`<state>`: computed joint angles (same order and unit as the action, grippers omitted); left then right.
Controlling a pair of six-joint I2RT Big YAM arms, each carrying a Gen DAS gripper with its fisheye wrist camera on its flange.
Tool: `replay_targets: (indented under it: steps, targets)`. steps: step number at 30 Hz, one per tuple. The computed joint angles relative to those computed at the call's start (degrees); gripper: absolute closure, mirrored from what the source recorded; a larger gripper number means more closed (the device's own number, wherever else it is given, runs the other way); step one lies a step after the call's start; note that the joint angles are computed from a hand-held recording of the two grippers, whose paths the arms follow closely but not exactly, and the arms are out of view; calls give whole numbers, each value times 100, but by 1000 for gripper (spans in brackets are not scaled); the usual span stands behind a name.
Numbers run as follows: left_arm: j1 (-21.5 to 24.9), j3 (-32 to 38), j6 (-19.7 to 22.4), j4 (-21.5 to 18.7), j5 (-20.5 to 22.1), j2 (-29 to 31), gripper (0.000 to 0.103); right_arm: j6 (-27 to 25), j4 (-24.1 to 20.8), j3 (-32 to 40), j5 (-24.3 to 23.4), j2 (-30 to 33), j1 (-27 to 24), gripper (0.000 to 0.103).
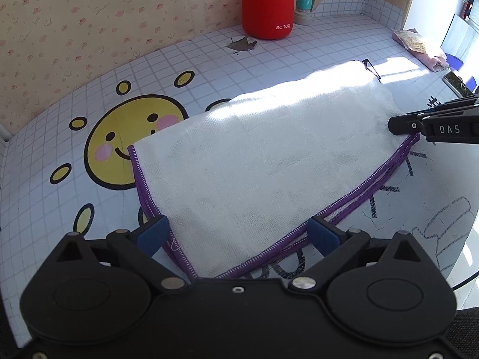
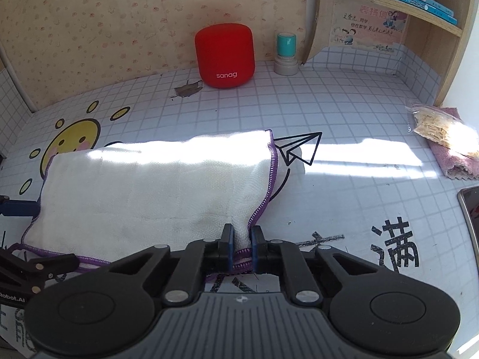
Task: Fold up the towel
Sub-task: 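Grasp the purple-edged towel corner with the right gripper, then lift the held corner with the right gripper and fold it over the towel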
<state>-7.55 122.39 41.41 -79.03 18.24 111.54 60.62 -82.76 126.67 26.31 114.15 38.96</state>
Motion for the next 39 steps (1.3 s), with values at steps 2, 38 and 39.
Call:
replay_targets:
  steps: [2,38,39]
  targets:
    - [6,-7,5,-4,12,-3,4,98,131,-136,-44,-83,-16,96]
    - [227,-228,849,-294,512,-161,4,-883,-819,2605,845,1158,263,96]
    - [227,-228,849,-294,512,-161,4,-934,-905,2828,851,1274,272,96]
